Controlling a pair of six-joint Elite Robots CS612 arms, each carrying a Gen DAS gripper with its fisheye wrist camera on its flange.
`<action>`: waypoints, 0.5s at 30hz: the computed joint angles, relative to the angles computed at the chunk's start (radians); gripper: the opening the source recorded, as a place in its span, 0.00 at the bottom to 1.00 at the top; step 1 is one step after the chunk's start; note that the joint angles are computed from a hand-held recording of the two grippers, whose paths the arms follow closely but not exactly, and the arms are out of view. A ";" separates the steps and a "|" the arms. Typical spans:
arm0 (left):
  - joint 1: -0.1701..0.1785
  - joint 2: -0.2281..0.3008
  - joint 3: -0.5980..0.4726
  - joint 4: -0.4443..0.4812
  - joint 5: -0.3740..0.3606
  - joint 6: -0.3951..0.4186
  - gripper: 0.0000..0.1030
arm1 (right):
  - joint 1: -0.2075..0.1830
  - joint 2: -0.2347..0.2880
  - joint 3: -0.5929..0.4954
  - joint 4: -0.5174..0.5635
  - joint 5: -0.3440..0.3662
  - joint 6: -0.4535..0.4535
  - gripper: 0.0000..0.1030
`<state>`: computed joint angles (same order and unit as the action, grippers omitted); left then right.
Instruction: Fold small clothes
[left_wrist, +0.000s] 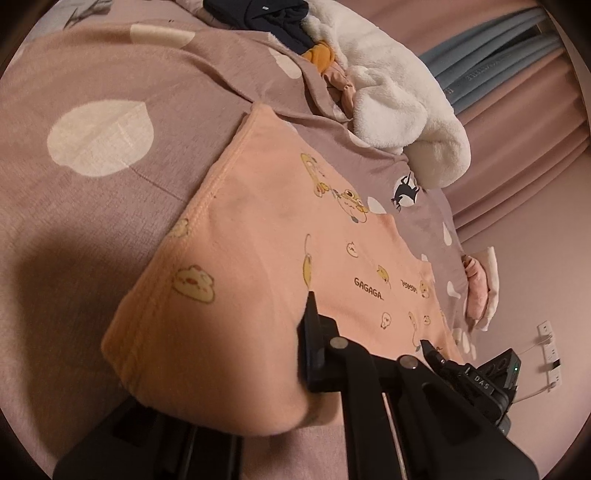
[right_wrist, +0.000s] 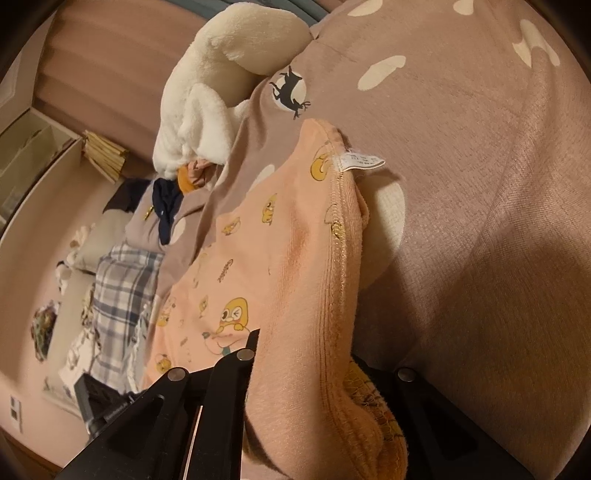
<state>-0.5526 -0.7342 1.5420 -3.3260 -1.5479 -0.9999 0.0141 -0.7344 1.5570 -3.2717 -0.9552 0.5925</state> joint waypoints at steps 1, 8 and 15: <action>-0.001 -0.003 0.003 -0.002 -0.001 -0.002 0.06 | -0.002 0.000 0.002 -0.008 0.008 0.008 0.05; 0.010 -0.010 0.017 -0.054 -0.062 -0.042 0.03 | -0.006 -0.005 0.015 -0.042 0.043 0.021 0.05; 0.008 -0.022 0.061 -0.128 -0.090 -0.111 0.02 | -0.005 -0.030 0.045 -0.033 0.060 -0.018 0.05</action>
